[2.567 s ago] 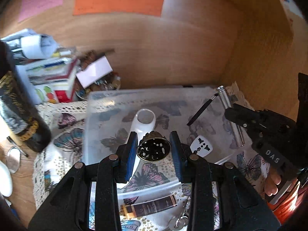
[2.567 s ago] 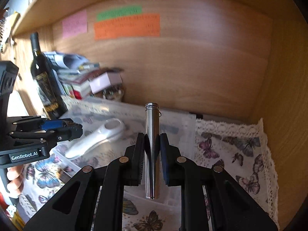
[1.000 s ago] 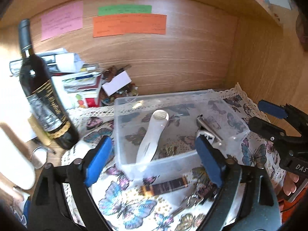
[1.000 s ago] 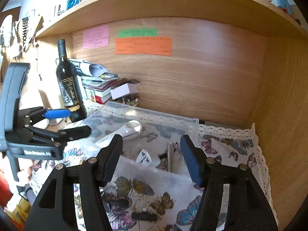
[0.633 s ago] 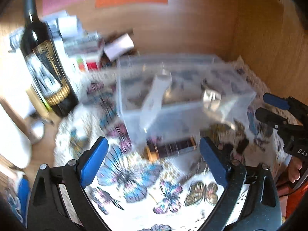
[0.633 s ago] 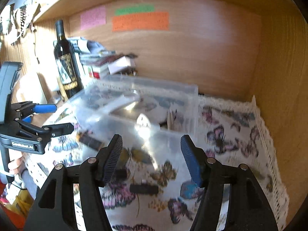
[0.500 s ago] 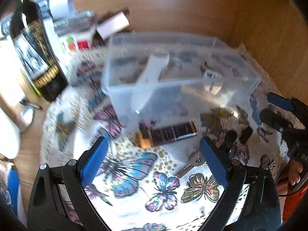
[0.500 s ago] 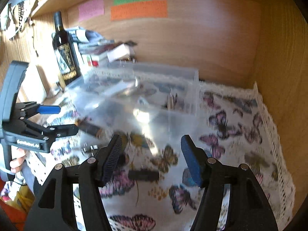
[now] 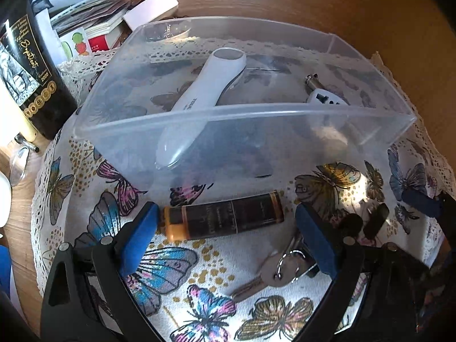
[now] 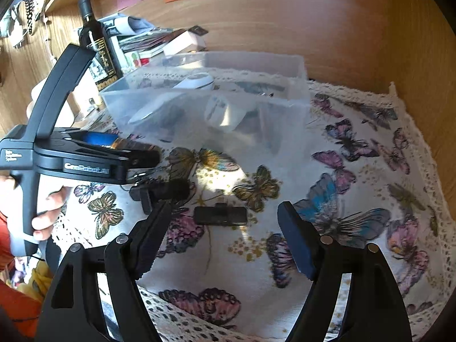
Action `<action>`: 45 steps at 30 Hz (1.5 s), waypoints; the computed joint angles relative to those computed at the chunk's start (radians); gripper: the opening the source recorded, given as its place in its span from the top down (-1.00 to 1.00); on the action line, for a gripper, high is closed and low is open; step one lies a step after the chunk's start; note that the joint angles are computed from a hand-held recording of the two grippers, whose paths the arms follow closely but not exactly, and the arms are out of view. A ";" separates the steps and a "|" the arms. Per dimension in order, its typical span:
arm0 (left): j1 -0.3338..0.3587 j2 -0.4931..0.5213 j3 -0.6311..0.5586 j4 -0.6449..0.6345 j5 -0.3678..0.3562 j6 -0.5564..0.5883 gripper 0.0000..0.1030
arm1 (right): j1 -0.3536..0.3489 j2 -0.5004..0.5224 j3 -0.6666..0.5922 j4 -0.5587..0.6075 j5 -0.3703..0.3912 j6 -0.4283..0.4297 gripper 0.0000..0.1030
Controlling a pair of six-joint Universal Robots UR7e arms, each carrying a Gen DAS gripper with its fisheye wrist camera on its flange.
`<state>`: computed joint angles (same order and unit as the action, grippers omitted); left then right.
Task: Organize rigid objects
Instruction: 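Grasp the black-and-gold cosmetic tube with the left tool while the right tool grasps a black clip, then lower the tube and clip into the box and open both tools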
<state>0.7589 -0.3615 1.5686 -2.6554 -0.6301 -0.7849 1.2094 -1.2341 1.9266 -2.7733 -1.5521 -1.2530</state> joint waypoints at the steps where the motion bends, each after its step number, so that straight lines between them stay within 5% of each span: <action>1: 0.000 0.002 -0.001 -0.002 0.008 0.005 -0.82 | 0.002 0.004 0.003 -0.007 -0.004 0.000 -0.45; 2: -0.004 0.007 0.000 -0.002 0.026 0.010 -0.64 | 0.004 0.010 0.005 -0.015 -0.014 -0.004 -0.44; 4: -0.006 0.008 0.006 -0.013 0.038 0.022 -0.60 | 0.006 0.019 0.006 -0.026 -0.026 -0.008 -0.43; 9: -0.011 -0.013 0.058 -0.085 0.031 0.041 -0.60 | 0.010 0.038 0.002 -0.064 -0.053 -0.012 0.20; 25: -0.112 -0.084 0.214 -0.350 0.134 0.126 -0.60 | 0.023 -0.026 0.010 -0.112 0.120 0.045 0.20; 36: -0.152 -0.058 0.174 -0.663 0.238 0.419 -0.60 | 0.072 -0.017 -0.023 -0.148 0.240 0.099 0.20; 45: -0.100 -0.046 0.109 -0.635 0.209 0.447 -0.60 | 0.099 0.038 -0.071 -0.167 0.222 0.122 0.20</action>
<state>0.6587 -0.4079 1.6773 -3.2908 -0.4211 -0.3384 1.3083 -1.1966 1.8559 -2.9398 -1.3306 -1.1305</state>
